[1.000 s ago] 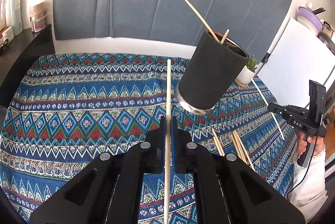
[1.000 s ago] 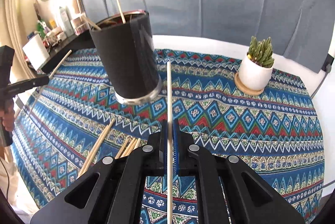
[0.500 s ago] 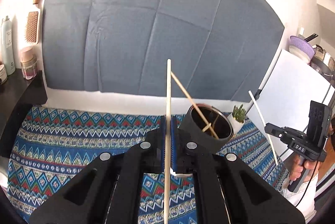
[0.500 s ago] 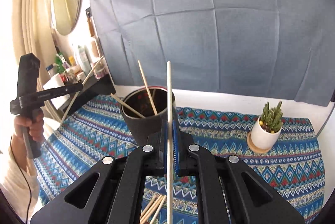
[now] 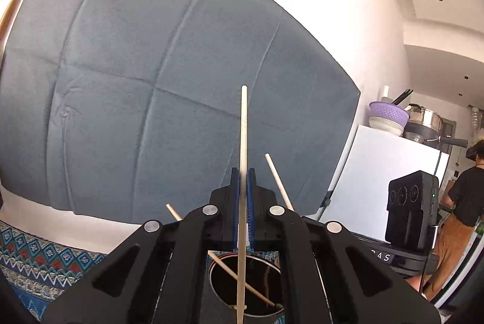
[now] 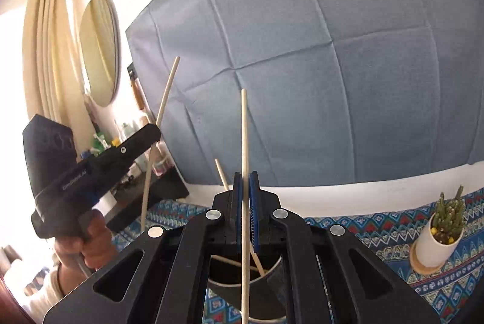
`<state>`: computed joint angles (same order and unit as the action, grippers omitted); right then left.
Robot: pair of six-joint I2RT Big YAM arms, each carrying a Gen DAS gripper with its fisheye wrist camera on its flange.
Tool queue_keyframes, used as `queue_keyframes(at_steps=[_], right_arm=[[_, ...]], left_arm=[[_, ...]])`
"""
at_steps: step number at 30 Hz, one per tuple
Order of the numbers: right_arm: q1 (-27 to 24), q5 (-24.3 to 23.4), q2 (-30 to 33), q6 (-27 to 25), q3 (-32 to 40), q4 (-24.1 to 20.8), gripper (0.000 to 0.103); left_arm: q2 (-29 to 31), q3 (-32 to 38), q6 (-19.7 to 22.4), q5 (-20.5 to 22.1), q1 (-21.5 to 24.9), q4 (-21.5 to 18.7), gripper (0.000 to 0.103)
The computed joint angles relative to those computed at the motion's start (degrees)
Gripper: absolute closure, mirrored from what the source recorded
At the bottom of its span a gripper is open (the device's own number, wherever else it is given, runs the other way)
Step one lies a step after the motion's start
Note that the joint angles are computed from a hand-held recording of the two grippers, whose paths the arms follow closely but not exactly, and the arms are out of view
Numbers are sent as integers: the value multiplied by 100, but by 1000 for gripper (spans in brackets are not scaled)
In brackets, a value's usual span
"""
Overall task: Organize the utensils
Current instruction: 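Lift the sticks with both grippers and carry them above the black holder, then open the left gripper over the holder while the right gripper releases its stick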
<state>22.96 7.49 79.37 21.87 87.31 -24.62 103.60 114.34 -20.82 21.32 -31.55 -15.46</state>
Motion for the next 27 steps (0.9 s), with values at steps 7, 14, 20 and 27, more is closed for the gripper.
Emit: queue_keyframes(at_steps=[7,14,20,27], right_arm=[[-139,30,171,318,-275,1229,98],[-48,752,332,55,-657,2415,98],[109,996,471,-576,-756,2592,98],[259,973,309,-1169,-886,2026,98]], left_arm=[[277,-26,-604,-135,-48,660,98],[149,-610,-217,-540,-207,1534,98],[110,-935,-161,-663,-308,1879,98],[2,-1191,283,-867,-360,1692,98]])
